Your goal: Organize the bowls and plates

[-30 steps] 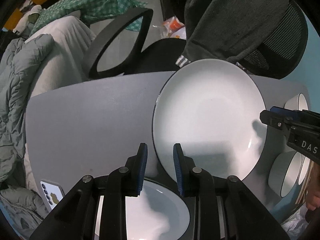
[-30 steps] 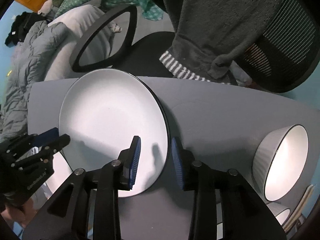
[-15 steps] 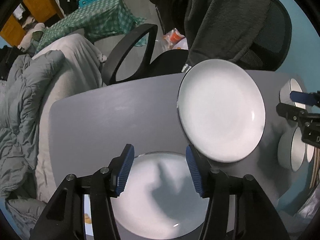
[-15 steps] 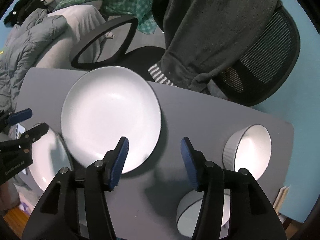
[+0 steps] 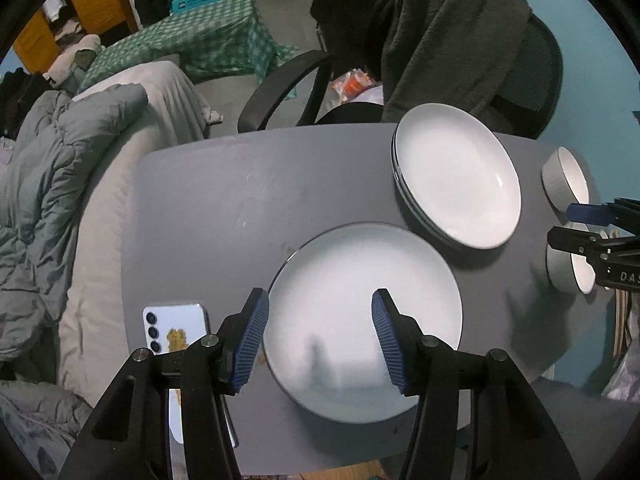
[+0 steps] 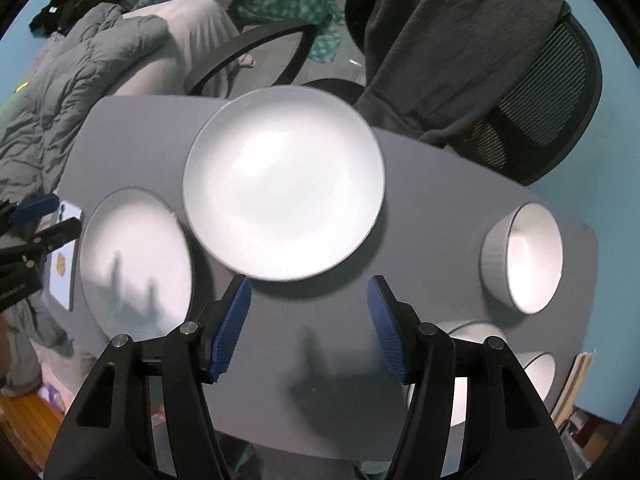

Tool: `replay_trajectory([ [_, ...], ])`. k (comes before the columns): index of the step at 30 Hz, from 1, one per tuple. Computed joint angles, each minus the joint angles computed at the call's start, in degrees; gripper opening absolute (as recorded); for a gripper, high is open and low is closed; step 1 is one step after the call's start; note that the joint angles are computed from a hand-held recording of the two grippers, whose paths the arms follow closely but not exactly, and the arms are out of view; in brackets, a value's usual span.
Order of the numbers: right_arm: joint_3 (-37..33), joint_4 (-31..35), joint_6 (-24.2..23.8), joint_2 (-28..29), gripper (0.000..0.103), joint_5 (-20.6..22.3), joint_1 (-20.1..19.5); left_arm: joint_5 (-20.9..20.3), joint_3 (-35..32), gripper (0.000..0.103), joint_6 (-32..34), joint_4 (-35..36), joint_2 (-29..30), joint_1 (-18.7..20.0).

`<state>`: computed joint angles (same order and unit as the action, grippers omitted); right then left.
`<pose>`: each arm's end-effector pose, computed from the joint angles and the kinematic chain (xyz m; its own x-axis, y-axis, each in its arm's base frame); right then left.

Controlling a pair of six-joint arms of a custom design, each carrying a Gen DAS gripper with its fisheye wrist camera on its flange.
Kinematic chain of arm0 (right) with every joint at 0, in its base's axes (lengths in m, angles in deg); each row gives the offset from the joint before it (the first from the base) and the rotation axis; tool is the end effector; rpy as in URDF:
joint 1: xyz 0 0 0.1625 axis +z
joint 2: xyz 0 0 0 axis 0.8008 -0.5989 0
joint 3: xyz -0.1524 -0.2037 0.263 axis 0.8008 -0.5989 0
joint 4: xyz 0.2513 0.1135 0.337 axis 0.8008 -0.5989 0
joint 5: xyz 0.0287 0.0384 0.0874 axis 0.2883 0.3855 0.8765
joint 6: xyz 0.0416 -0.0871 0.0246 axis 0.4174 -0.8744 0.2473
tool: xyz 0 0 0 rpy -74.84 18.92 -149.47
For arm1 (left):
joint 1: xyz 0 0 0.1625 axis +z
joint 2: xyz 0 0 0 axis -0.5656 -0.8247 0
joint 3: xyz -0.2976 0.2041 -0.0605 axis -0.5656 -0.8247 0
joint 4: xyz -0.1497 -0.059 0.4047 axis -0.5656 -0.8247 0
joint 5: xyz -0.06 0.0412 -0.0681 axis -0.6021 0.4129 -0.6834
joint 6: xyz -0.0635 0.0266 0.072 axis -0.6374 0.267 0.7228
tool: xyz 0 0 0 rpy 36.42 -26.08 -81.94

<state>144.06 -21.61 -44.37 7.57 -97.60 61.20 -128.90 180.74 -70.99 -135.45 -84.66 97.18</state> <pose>0.3714 -0.6462 0.1119 -0.6652 -0.4275 0.6122 -0.4006 0.8962 0.1905 -0.0874 -0.6090 0.3046 -0.7578 -0.0014 -0.6525 0.1754 0.9628 -0.2057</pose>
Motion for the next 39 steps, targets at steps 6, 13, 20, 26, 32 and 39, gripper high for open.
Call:
replay_trajectory([
  [6,3.7,-1.2,0.2,-1.8,0.059,1.9,0.5,-0.4,2.7,0.055,0.7,0.6,-3.3,-0.2],
  [13,7.0,-3.1,-0.5,-3.3,0.06,3.9,0.9,0.2,3.4,0.055,0.0,2.8,-3.9,1.2],
  [20,9.0,-4.6,-0.8,-3.1,0.06,4.9,1.0,1.3,2.9,0.053,-1.2,2.4,-2.3,4.3],
  [26,8.5,-6.2,-1.8,-1.4,0.06,6.0,0.8,-0.8,1.9,0.053,0.5,-0.6,-1.3,6.1],
  [32,7.6,-7.4,-1.7,1.0,0.06,8.6,-0.2,-2.8,0.5,0.053,1.1,-0.6,0.7,6.4],
  [39,7.9,-8.2,-1.5,2.2,0.06,9.6,-0.8,-3.2,-0.2,0.053,0.0,0.7,2.4,6.8],
])
